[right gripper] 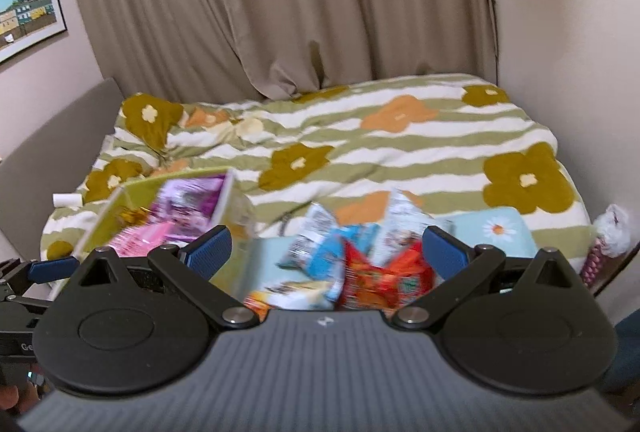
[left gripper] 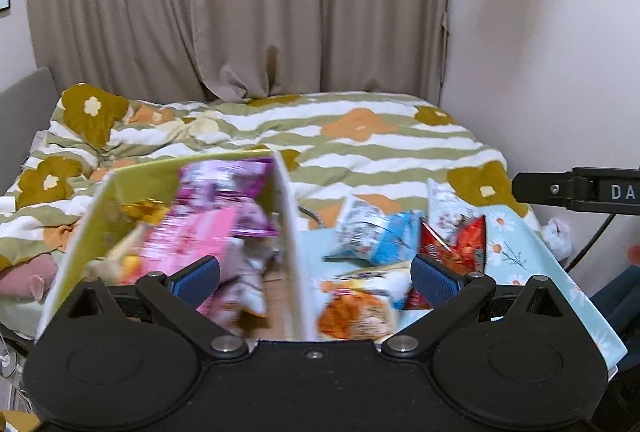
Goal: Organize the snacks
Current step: 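Move both grippers back from the box toward the snack pile, then grasp the white-orange fries bag with left gripper while right grasps the red bag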
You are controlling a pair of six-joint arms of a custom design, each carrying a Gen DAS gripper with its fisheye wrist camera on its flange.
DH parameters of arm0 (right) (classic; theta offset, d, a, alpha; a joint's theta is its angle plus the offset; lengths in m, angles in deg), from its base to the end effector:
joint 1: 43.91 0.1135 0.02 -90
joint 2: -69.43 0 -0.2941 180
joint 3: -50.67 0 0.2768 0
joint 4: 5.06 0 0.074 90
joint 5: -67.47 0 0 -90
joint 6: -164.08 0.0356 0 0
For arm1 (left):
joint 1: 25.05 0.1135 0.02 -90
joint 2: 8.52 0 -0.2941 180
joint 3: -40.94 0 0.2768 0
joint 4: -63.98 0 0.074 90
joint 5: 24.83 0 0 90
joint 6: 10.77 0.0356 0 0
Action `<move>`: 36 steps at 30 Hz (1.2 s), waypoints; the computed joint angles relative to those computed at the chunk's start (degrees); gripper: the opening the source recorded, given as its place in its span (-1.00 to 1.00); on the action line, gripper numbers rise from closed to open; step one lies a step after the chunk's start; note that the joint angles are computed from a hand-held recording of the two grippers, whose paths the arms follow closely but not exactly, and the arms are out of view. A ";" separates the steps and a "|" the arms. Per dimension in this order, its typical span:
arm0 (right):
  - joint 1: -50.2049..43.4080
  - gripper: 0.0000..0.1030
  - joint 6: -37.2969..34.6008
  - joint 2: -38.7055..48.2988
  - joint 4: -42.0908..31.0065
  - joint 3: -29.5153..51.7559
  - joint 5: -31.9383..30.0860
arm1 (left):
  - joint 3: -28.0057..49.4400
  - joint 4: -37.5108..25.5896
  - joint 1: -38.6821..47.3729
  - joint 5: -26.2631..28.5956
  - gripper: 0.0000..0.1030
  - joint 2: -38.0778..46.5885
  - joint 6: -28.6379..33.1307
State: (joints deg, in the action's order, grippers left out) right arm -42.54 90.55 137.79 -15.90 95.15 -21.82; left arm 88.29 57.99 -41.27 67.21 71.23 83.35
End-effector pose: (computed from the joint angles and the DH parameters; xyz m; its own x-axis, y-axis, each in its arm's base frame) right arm 0.2547 0.0056 0.2124 -0.5499 0.2704 -0.7902 0.1483 0.9627 0.2263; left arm 0.2755 -0.0815 0.1865 -0.5728 0.2414 -0.7834 0.3480 0.9369 0.0343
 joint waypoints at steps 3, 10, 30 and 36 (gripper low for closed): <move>-6.76 1.00 -3.44 3.00 0.53 -0.21 -6.65 | 0.89 1.47 -5.86 -5.19 1.00 3.94 -2.77; -18.75 1.00 -11.66 16.78 1.79 3.92 -19.85 | 5.90 4.67 -16.13 -16.90 1.00 17.79 -5.27; -20.29 1.00 -20.13 45.35 8.55 15.18 -29.94 | 24.85 0.71 -18.64 -31.89 0.68 46.50 -7.89; -20.03 1.00 -20.48 46.11 9.11 15.75 -30.09 | 26.52 -0.06 -17.70 -31.33 0.33 47.88 -8.46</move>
State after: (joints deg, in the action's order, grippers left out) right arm -62.57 70.07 183.90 -6.79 110.90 -51.91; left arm 114.82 57.93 -58.96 35.88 119.11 74.89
